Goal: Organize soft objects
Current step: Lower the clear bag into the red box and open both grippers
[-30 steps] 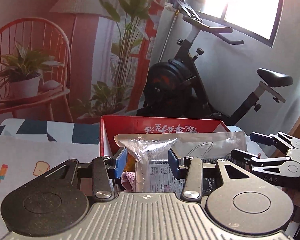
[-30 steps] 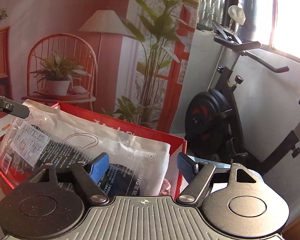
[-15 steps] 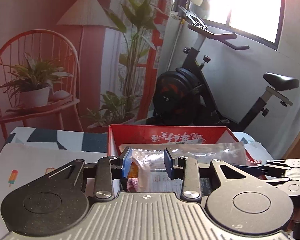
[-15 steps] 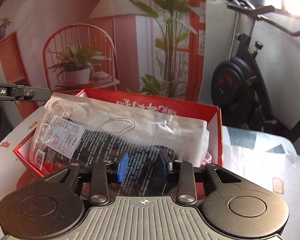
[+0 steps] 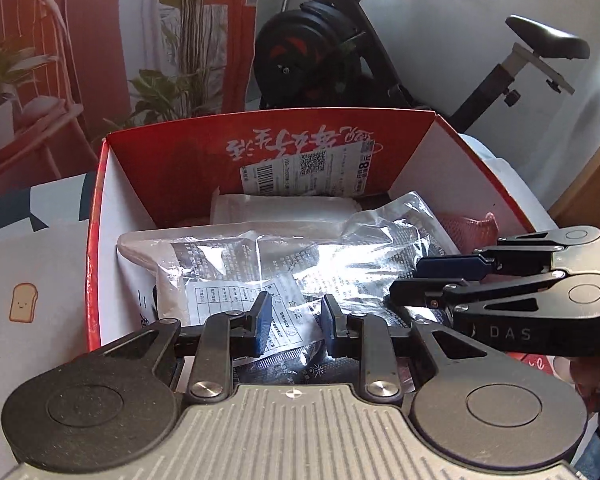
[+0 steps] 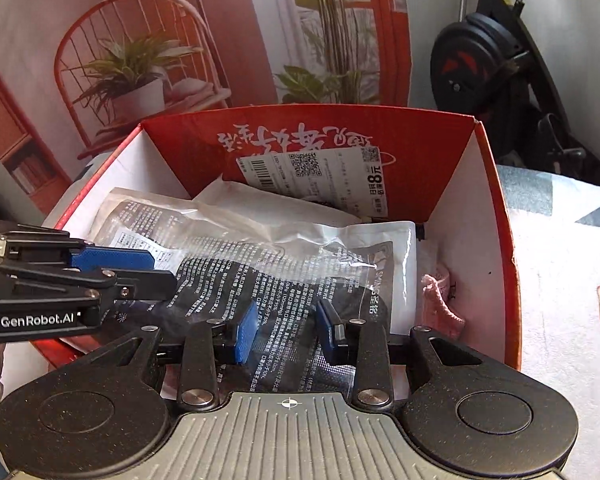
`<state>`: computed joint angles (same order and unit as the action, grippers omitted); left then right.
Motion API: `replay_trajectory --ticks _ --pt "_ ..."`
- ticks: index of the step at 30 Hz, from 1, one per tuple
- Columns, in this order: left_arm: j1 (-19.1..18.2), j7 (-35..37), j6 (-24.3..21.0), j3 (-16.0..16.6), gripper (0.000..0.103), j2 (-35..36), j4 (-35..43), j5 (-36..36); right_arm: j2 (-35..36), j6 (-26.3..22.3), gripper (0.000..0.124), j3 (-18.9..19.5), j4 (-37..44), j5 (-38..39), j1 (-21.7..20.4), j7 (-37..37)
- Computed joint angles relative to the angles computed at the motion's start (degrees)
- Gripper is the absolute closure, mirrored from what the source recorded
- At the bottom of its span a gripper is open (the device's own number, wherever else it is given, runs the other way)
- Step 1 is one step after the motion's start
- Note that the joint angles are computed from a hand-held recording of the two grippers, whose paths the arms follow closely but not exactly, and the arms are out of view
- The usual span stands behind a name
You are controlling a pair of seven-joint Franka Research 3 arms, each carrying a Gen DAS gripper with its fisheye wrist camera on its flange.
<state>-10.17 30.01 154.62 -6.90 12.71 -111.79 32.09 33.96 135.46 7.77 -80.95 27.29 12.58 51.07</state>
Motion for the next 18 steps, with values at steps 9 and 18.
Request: replay_trajectory --ticks 9,18 --pt "-1.4 -5.8 1.5 1.5 0.074 -0.1 -0.3 3.9 0.4 -0.1 0.094 0.0 0.3 0.2 -0.2 1.7" --pt "-3.2 -32.6 -3.0 0.9 0.002 -10.3 -6.5 28.6 -9.2 14.0 0.050 3.3 -12.8 11.2 -3.3 -7.8"
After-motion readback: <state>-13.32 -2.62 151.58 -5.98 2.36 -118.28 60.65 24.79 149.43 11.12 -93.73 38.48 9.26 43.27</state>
